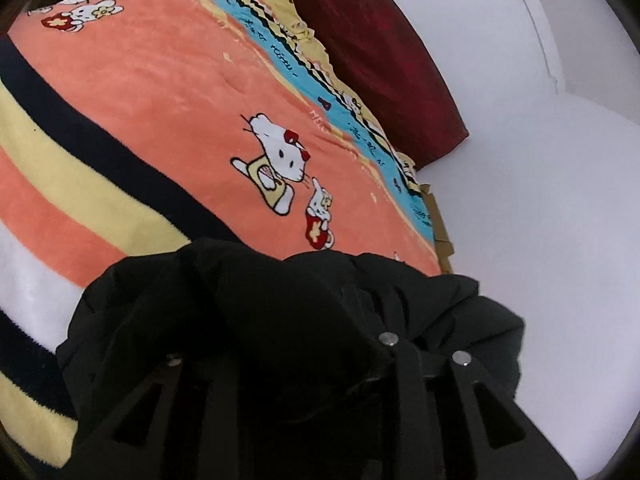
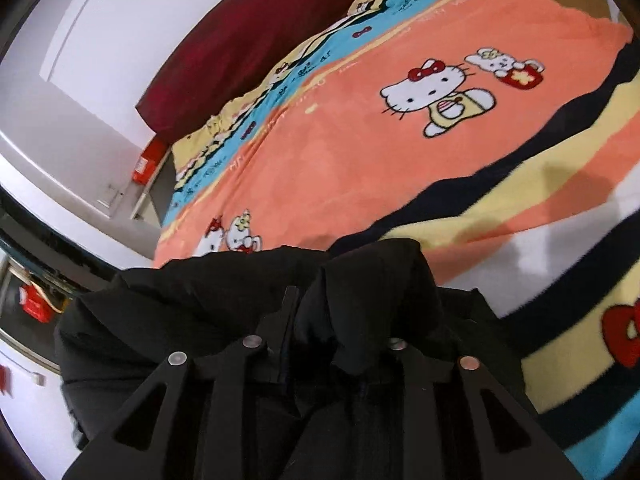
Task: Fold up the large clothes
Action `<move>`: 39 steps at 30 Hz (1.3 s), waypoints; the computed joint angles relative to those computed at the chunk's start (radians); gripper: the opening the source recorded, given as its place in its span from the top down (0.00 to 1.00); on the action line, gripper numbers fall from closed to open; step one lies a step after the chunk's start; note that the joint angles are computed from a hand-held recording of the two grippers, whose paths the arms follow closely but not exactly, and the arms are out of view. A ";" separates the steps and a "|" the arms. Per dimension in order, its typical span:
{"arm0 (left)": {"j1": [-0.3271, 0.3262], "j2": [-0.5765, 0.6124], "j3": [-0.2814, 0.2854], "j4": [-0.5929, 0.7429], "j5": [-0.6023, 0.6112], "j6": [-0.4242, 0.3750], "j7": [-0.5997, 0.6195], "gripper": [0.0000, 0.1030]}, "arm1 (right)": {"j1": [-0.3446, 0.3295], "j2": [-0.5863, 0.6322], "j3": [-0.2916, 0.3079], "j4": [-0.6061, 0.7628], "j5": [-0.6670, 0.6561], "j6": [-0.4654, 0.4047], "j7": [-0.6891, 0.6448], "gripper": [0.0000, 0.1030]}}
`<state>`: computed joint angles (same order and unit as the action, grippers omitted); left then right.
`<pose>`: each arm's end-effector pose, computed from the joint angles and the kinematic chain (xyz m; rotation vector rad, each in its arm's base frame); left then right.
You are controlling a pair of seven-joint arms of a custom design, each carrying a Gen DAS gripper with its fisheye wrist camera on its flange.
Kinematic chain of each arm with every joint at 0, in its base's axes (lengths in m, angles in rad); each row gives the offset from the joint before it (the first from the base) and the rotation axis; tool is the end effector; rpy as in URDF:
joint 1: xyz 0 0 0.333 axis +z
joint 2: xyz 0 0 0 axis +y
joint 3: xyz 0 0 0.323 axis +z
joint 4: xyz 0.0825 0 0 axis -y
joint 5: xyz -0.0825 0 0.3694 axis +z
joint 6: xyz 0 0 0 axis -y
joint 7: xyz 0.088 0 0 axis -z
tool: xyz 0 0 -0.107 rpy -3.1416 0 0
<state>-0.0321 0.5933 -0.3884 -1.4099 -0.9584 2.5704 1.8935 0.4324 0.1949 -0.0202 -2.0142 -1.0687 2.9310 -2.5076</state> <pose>0.7100 -0.2258 0.4464 1.8236 -1.6818 1.3503 0.5330 0.2946 0.4312 -0.8532 2.1419 -0.2238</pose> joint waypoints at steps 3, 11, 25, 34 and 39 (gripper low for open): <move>0.047 -0.046 -0.023 -0.031 -0.070 -0.020 0.048 0.63 | -0.005 -0.019 -0.012 -0.017 -0.026 0.035 0.042 0.57; 0.055 -0.245 0.047 -0.148 -0.142 0.038 0.148 0.36 | -0.036 -0.187 0.078 -0.092 -0.019 -0.150 -0.035 0.28; -0.197 -0.393 0.114 -0.279 0.341 0.097 0.039 0.36 | 0.093 -0.016 0.186 0.249 0.192 -0.438 -0.647 0.28; -0.347 -0.136 0.205 0.040 0.839 -0.037 -0.236 0.35 | 0.134 0.162 0.095 0.424 0.346 -0.444 -0.865 0.28; -0.375 0.067 0.228 0.307 0.932 -0.195 -0.311 0.29 | 0.100 0.182 0.053 0.389 0.401 -0.392 -0.875 0.21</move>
<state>-0.4075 0.6601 -0.1603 -1.1027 -0.0268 2.3750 1.5822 0.5329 0.3771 0.0331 -1.6251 -0.6676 2.5390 -3.3827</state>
